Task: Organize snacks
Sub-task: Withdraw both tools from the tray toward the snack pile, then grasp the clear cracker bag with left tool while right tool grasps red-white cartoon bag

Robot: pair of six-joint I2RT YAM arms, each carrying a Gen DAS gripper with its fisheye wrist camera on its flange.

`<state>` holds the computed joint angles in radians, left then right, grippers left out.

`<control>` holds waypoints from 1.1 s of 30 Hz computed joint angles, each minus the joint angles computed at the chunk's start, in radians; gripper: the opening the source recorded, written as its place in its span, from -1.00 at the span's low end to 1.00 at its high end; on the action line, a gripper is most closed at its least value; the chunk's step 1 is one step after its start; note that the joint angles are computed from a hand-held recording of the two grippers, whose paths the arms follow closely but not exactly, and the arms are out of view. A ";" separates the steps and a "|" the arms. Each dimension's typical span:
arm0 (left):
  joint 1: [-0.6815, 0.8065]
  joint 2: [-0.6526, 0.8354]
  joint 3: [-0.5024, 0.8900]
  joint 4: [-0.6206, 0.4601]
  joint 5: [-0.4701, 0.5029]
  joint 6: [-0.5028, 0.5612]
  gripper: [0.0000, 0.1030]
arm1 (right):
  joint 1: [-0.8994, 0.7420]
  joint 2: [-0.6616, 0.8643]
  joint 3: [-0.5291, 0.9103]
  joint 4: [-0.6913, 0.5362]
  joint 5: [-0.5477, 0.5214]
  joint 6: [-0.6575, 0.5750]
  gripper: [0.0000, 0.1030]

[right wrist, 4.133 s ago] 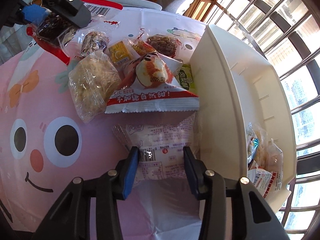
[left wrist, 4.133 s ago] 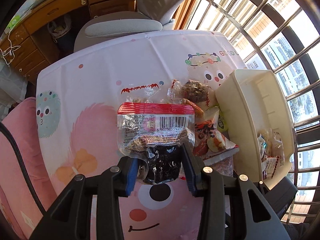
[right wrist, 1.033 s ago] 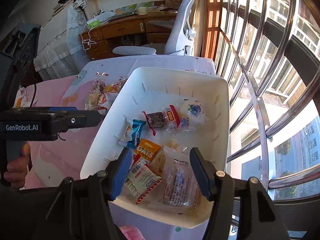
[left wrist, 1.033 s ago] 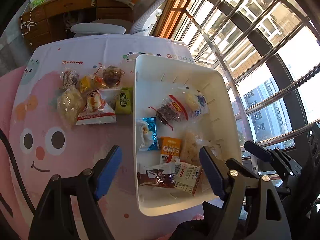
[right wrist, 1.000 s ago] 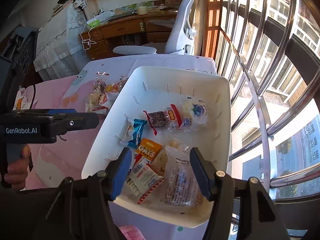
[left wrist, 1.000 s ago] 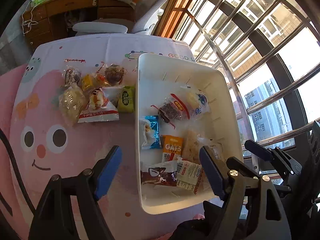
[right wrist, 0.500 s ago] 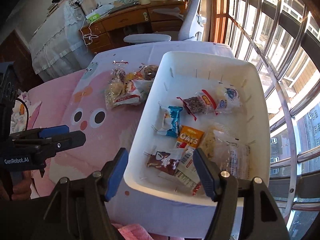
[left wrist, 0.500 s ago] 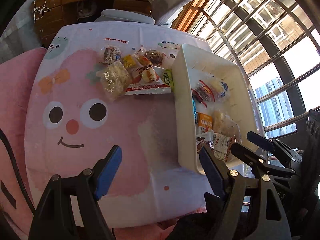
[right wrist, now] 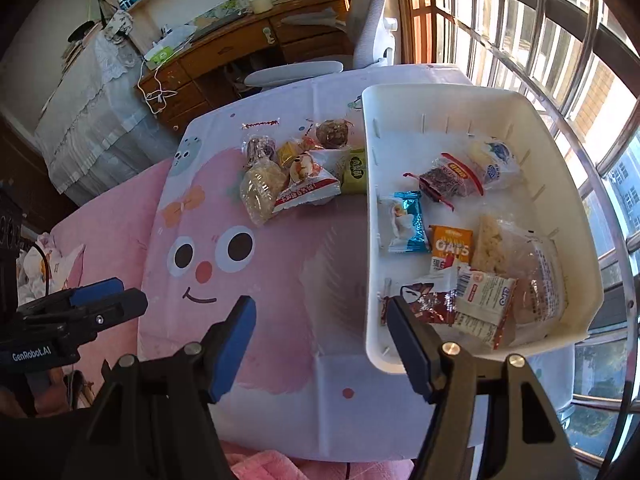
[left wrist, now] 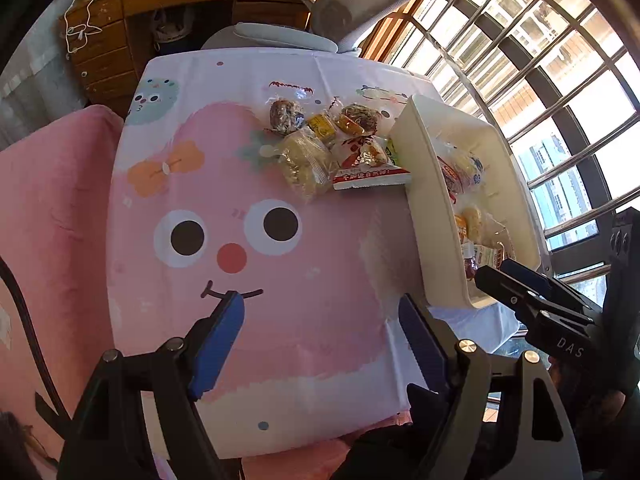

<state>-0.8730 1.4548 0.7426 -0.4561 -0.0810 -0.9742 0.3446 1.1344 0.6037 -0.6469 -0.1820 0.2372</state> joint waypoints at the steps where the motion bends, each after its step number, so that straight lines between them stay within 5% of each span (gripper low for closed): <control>1: 0.022 -0.009 -0.007 -0.006 0.011 0.031 0.53 | 0.027 0.003 -0.002 0.013 0.013 0.041 0.33; 8: 0.184 -0.022 -0.044 0.003 0.109 0.232 0.53 | 0.180 0.055 -0.006 0.094 0.102 0.261 0.33; 13: 0.280 0.040 -0.044 0.063 0.206 0.284 0.53 | 0.230 0.117 0.021 0.133 0.128 0.318 0.33; 22: 0.408 0.208 0.001 0.179 0.326 0.256 0.53 | 0.211 0.263 0.079 0.234 0.136 0.276 0.33; 33: 0.478 0.493 0.207 0.205 0.343 0.213 0.53 | 0.153 0.477 0.171 0.406 0.121 0.132 0.33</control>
<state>-0.3947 1.9478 0.9495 -0.2506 0.2619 -0.7614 0.4973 1.6111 0.7745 -0.2407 -0.0613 0.3694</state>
